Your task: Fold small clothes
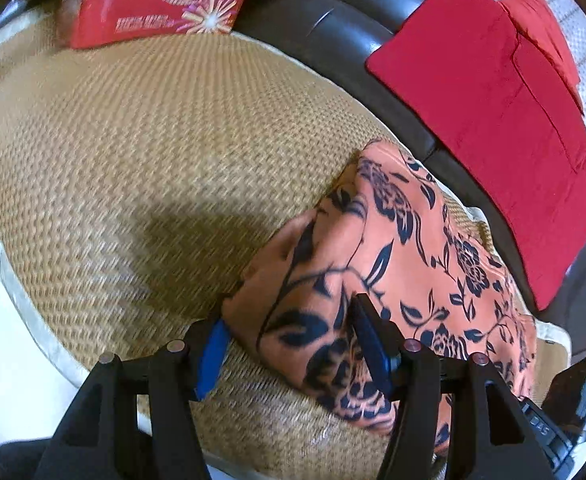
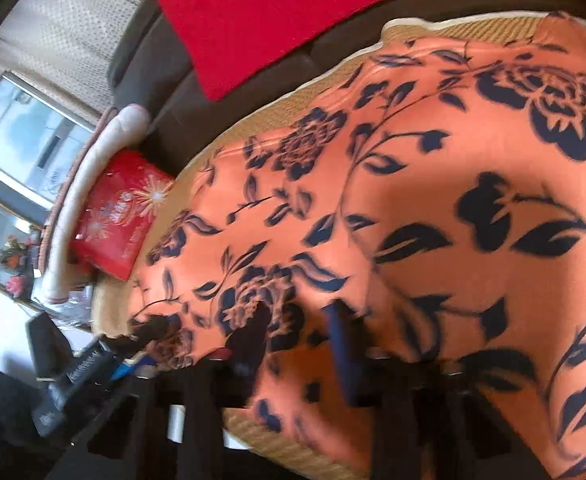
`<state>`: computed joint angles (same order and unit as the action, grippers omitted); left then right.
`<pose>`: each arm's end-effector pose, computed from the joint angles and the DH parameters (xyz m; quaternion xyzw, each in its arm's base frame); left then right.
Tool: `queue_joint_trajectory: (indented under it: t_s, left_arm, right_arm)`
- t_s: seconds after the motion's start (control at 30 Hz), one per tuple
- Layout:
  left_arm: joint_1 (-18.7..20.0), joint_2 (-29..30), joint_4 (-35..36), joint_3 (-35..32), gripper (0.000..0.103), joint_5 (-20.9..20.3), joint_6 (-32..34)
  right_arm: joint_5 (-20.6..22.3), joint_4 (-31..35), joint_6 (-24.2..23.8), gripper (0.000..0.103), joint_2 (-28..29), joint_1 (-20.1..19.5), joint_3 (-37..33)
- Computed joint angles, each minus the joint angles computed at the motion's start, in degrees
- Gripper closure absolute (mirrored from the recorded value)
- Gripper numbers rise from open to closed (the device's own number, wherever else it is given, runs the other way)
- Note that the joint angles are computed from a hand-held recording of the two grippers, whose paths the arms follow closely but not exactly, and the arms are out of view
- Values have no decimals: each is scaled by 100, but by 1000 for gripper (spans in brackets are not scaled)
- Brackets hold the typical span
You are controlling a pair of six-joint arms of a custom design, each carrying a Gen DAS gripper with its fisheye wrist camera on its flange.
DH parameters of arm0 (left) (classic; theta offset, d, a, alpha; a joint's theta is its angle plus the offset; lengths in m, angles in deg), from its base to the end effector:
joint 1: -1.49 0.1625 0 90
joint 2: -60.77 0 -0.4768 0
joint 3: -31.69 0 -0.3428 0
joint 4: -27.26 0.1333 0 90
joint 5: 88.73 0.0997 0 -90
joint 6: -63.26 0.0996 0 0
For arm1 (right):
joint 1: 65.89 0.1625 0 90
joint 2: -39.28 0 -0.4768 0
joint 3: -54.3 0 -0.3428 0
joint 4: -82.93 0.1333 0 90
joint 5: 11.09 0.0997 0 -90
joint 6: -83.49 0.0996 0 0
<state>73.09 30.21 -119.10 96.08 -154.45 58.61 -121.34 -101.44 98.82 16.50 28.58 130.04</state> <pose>-0.0942 -0.8352 0.1684 0.0740 0.9568 -0.2283 0.1639 0.1595 -0.7726 0.0693 -0.1490 -0.9108 0.3711 0.1022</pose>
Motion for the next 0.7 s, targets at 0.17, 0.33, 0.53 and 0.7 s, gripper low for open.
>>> queue_joint_trajectory:
  t_s: [0.17,0.33,0.53,0.7]
  left_arm:
    - [-156,201,-235,-97,70,308,410]
    - [-315,293,-669,-46,82,411,848]
    - [-704,143,-1846,598,84,231,2294]
    - [-1043,-58,-2528,1329,85,-99,3331]
  right_arm:
    - [417,102,291,102,-176,-213,249]
    - [899,89,319,103,-275,-355,406]
    - [1330,-149,492,95,-442,-436,675]
    - [1966,-788,393,94,-691,-557,1020]
